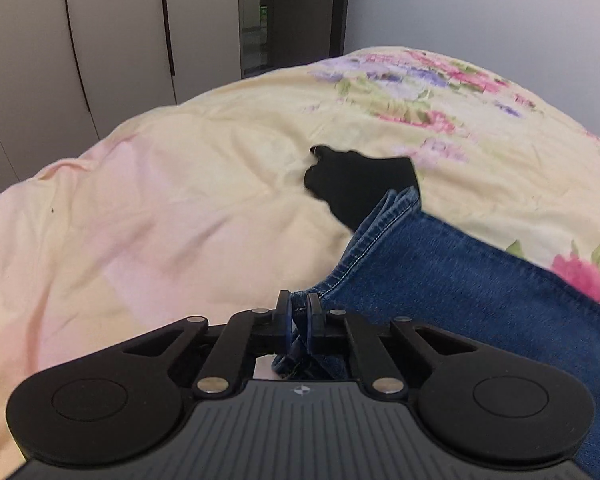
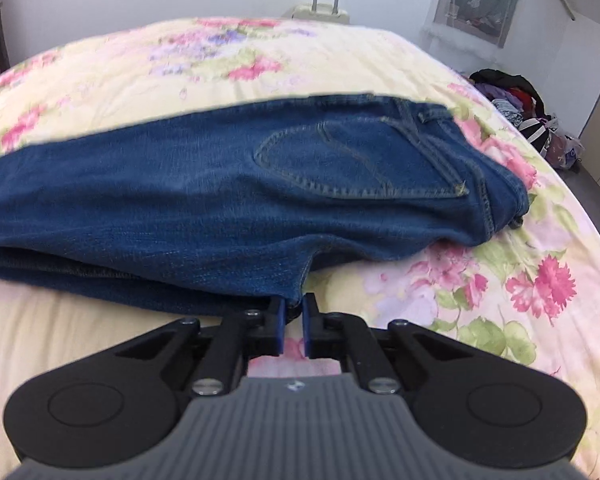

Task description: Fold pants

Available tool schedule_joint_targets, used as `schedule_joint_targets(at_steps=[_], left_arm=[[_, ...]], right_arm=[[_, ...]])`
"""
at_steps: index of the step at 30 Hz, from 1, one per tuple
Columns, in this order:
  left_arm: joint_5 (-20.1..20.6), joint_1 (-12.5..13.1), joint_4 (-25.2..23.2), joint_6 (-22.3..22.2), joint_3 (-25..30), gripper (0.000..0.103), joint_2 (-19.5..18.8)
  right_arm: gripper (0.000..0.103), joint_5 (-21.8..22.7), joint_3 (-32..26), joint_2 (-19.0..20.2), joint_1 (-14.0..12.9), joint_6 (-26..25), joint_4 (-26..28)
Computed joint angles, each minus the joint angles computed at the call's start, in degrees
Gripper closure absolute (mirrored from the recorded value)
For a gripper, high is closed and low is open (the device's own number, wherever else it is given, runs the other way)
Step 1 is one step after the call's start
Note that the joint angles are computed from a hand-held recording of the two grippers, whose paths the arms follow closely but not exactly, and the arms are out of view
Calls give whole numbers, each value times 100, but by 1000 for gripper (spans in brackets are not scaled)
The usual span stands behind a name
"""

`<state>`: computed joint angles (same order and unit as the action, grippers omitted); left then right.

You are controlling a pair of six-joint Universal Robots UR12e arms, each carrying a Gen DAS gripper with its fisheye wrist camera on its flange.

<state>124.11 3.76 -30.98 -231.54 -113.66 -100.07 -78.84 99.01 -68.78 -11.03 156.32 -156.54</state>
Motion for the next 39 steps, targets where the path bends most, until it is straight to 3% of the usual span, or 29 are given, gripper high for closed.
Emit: schedule_joint_targets(at_steps=[5, 7, 9, 13, 17, 23, 26, 29, 33, 39], left_arm=[[16, 24, 97, 167, -86, 91, -54], [296, -7, -181, 156, -27, 83, -47], [472, 7, -508, 1, -2, 83, 25], [314, 51, -1, -101, -269, 83, 319], [-87, -51, 516, 353, -305, 83, 400], [-260, -328, 817, 681, -16, 83, 179], [-271, -480, 785, 776, 175, 83, 22], [-330, -578, 603, 620, 328, 83, -101], [-469, -657, 384, 247, 487, 83, -256], [-454, -779, -406, -214, 843, 83, -532]], right_arm=[[103, -134, -12, 110, 25, -137, 97], [102, -125, -59, 117, 24, -131, 224], [93, -89, -70, 97, 3, -142, 294], [82, -63, -53, 1, -50, -222, 414], [79, -72, -82, -105, -133, -95, 488], [71, 269, -523, 13, -492, 978, 582], [59, 627, -822, 201, -760, 1617, 528], [51, 1000, -1244, 500, -1011, 2230, 710], [49, 1723, -1856, 1057, -1315, 3591, 934], [42, 2507, -2656, 1901, -1471, 4800, 1252]])
